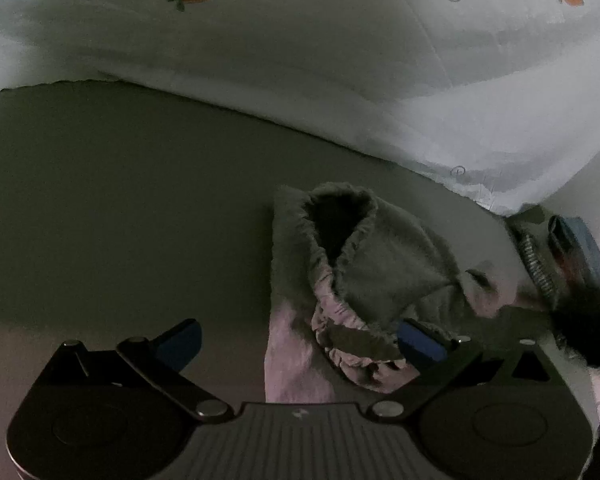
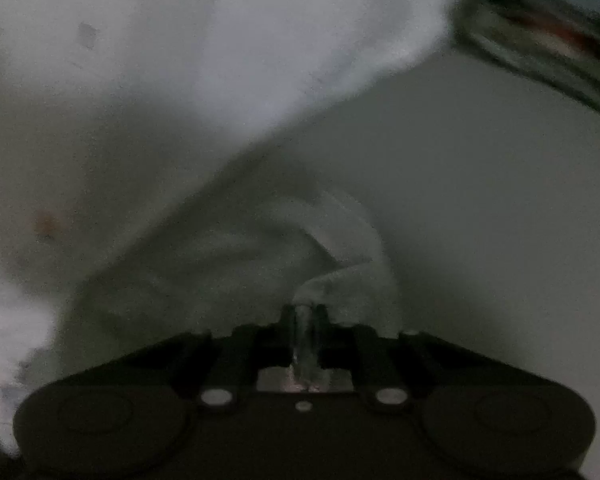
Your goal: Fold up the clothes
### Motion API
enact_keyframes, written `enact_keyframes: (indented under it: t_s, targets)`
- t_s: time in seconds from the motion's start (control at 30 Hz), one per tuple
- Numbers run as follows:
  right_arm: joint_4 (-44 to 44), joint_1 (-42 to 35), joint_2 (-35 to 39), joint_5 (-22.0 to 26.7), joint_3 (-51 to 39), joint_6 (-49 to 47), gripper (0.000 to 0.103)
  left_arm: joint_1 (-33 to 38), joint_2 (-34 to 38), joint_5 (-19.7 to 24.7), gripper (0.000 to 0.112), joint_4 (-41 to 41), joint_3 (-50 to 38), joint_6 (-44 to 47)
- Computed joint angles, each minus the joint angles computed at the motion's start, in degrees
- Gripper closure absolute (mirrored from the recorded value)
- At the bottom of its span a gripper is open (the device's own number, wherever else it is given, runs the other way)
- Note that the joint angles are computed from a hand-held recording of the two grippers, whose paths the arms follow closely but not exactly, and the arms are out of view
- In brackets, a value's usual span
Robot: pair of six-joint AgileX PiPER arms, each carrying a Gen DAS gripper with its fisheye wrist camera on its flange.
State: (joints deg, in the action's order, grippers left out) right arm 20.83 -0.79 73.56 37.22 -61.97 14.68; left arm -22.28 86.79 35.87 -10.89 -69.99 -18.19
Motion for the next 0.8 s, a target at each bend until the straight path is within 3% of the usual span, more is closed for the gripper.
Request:
enact_keyframes:
  t_s: [0.17, 0.2, 0.27, 0.3, 0.4, 0.47, 0.6, 0.67, 0.7, 0.77, 0.8]
  targets:
    - [11.5, 5.8, 10.0, -1.2, -16.8, -10.5, 0.095, 0.3, -2.4, 0.7, 0.01, 0.6, 0.1, 0.9]
    - [14.0, 6.7, 13.0, 0.9, -20.8, -13.2, 0.093, -0.1, -2.0, 0.8, 0.01, 1.2, -0.2, 0.5]
    - [17.8, 8.0, 20.1, 8.7, -30.2, -17.9, 0.079, -0.6, -1.4, 0.9, 0.01, 1.7, -0.7, 0.0]
    - [18.3, 8.8, 21.9, 10.6, -32.6, -18.5, 0.063, -0.6, -1.1, 1.0, 0.01, 1.4, -0.8, 0.1]
    - [22.7, 7.9, 18.2, 7.6, -26.4, -22.0, 0.05, -0.5, -0.3, 0.6, 0.01, 0.0, -1.3, 1.2]
    - [24.6, 4.6, 13.9, 6.7, -20.0, -23.8, 0.049, -0.4, 0.5, 0.1, 0.009, -1.7, -1.7, 2.8]
    - [14.4, -1.1, 6.0, 8.2, -10.4, -18.8, 0.049, -1.2, 4.7, 2.1, 0.01, -4.6, -5.9, 5.6]
    - [10.5, -4.7, 1.8, 10.0, -5.4, -16.7, 0.049, -3.4, 8.2, 4.7, 0.011, 0.9, -10.0, 0.1]
    - [10.2, -6.8, -0.4, 11.1, -2.4, -15.8, 0.048, -4.7, 9.9, 6.7, 0.015, 5.0, -11.9, -5.3]
    - [10.0, -9.8, -3.7, 12.4, 2.6, -13.2, 0.048, -5.4, 12.5, 9.9, 0.061, 7.1, -14.7, -11.1]
    - [9.9, -10.4, -5.1, 12.6, 4.3, -11.8, 0.048, -5.3, 11.7, 9.3, 0.064, 6.5, -13.9, -12.5]
